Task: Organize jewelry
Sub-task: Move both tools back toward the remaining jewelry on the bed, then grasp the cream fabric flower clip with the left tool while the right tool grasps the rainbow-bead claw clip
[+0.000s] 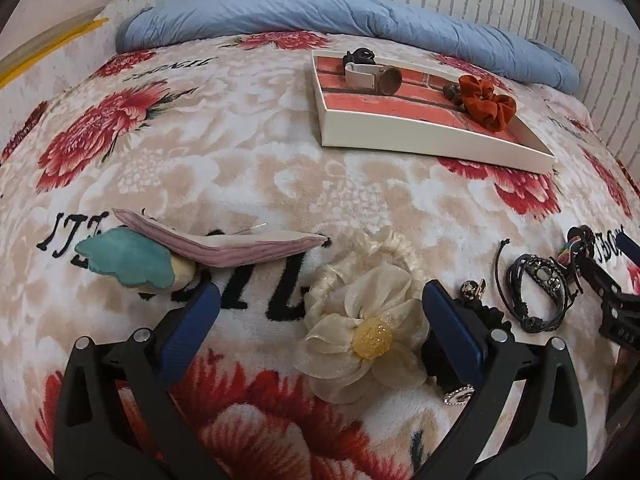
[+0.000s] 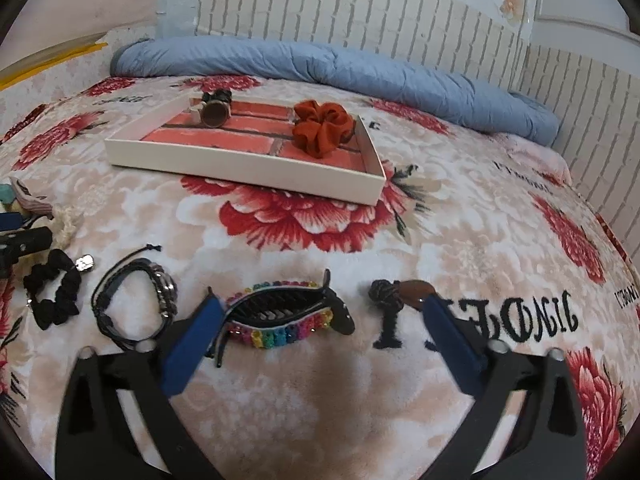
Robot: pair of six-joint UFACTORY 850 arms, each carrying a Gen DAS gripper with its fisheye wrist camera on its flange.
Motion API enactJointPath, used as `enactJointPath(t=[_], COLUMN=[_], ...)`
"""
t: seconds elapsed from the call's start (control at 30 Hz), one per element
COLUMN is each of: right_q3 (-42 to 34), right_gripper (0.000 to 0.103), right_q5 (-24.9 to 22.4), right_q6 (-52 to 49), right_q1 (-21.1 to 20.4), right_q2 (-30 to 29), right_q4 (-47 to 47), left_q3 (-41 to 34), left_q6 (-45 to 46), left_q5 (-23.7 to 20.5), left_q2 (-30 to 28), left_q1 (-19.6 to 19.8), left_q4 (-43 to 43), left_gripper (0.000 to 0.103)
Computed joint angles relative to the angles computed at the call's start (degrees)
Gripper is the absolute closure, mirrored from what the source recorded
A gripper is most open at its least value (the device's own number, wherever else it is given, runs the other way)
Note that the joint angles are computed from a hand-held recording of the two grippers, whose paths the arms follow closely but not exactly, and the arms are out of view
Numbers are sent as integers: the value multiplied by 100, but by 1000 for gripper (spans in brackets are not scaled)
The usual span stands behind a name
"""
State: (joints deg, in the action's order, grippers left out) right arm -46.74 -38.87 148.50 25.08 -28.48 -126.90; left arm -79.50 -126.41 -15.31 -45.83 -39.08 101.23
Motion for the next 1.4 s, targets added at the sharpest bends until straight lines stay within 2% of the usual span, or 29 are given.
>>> enactJointPath(t=[0.1, 0.27, 0.47, 0.57, 0.8, 0.87, 0.93, 1.0, 1.03, 1.07, 1.2, 1.33, 1.4], right_q3=[-73, -236, -445, -488, -549, -568, -608, -642, -653, -655, -602, -560, -562], right_gripper=[4, 4, 4, 4, 4, 4, 4, 4, 4, 5, 13, 26, 26], right_q5=[123, 494, 892, 1150, 1606, 1653, 1676, 1660, 1636, 1633, 1650, 1579, 1510], right_q6=[-198, -463, -919, -774, -150, -90, -171, -353, -440, -479, -200, -194, -346], right_q1=[14, -72, -141, -244, -461, -481, -481, -465, -446, -446, -452, -389, -351], right_q2=[-40, -131, -275, -288, -321, -330, -352, -365, -371, -366, -328, -298, -299], right_q4=[81, 319, 699, 572, 50, 9, 88, 255, 332, 355, -12, -158, -19], left_q3=[10, -75, -123, -142, -374, -420, -442, -461, -466, -470, -445, -399, -364], left_q6=[-133, 326, 389, 453, 1665, 1917, 1935, 2039, 2041, 2081, 1841, 1525, 1228], left_q5=[29, 58, 272, 394, 591, 604, 623, 612, 628, 629, 721, 760, 751], left_q2=[12, -34, -56, -73, -224, -253, -264, -274, -275, -276, -253, -222, -199], left_q1=[7, -16, 5, 15, 67, 77, 82, 70, 68, 63, 81, 76, 64], left_q4=[129, -187, -139, -138, -1276, -1537, -1540, -1605, -1587, -1610, -1372, -1049, -742], left_gripper=[5, 6, 21, 28, 34, 39, 48, 53, 60, 61, 73, 77, 78])
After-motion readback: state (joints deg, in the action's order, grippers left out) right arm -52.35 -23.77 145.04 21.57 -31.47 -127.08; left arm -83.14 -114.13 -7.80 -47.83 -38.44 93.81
